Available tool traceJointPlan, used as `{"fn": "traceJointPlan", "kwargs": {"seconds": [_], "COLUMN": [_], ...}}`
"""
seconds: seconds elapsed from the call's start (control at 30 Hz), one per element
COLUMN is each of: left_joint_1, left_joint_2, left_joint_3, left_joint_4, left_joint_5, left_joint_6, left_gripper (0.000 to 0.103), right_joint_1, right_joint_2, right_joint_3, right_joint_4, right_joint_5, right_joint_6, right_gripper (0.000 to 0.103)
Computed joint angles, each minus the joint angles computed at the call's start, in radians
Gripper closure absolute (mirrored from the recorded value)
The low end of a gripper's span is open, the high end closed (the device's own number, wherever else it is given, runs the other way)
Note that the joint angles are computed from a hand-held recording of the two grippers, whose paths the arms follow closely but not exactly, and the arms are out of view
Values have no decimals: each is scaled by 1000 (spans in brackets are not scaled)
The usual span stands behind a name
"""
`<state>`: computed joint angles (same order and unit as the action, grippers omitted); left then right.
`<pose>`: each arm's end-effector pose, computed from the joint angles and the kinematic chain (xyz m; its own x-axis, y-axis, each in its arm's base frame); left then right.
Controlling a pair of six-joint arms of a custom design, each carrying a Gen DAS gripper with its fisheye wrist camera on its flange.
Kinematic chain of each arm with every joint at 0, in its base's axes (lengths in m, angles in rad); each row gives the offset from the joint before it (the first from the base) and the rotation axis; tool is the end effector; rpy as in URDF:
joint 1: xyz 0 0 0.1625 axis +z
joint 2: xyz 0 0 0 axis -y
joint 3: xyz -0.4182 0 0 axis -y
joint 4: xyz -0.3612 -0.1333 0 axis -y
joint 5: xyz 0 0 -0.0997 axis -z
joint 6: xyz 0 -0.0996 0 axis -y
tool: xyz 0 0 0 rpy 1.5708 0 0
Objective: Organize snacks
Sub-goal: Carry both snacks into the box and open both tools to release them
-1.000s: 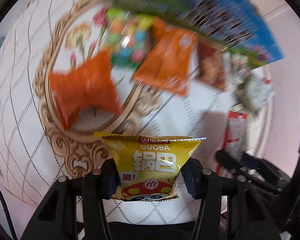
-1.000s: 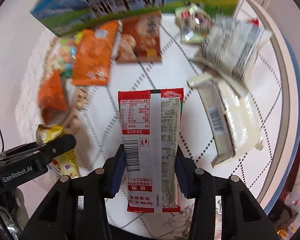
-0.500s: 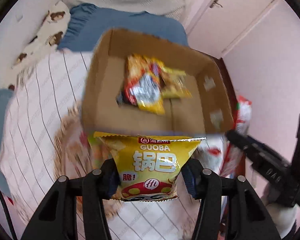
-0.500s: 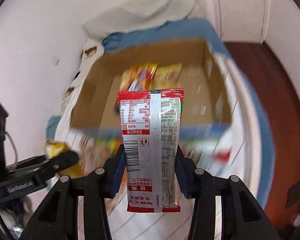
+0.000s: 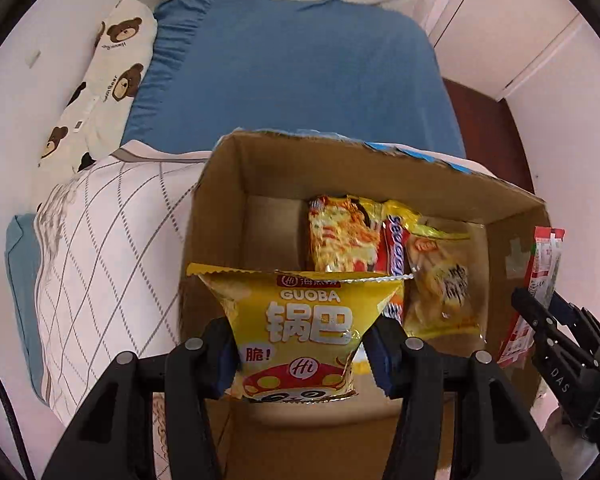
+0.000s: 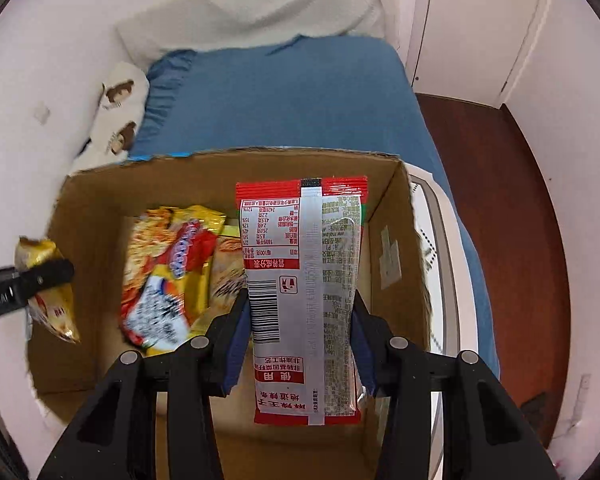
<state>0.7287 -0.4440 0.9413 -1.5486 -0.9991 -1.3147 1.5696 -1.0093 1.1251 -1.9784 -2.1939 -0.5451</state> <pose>-0.4275 -0.6325 0.0476 -0.7176 -0.3550 -0.5992 -0.1838 0.9264 -0.3286 0.0743 -0.7003 0.4260 -0.6948 -0.3522 0.6271 -0.4200 0.9065 0.0438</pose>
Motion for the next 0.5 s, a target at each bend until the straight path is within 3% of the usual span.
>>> {"fn": "traceJointPlan", "kwargs": {"seconds": [0.17,0.2,0.27,0.3,0.37,0.5], "left_joint_1": [32,36,38,38,33,27], "left_joint_2": [42,48,60,60,59,44], "left_joint_3": [-60,-65,-82,-81,-78,-49], "left_joint_4": [41,39,62,59,57,18], "left_joint_5": [-12,-12,15,26,49,43], "left_joint_6": [32,44,42,43,41,47], "left_gripper": [48,44,14,13,13,13], "right_joint_1": [-25,-29,-37,-37,-40,-43], "right_joint_2": [63,87,107,111,115,109], "right_joint_3": [-48,-63,-88,-93,-91,-81], "right_joint_4": [12,5,34,43,35,48], "right_joint_5": [-32,-38,-47,-53,-49,-37], "right_joint_6": [41,49,78,86,81,94], "right_gripper": [54,51,38,22,10,9]}}
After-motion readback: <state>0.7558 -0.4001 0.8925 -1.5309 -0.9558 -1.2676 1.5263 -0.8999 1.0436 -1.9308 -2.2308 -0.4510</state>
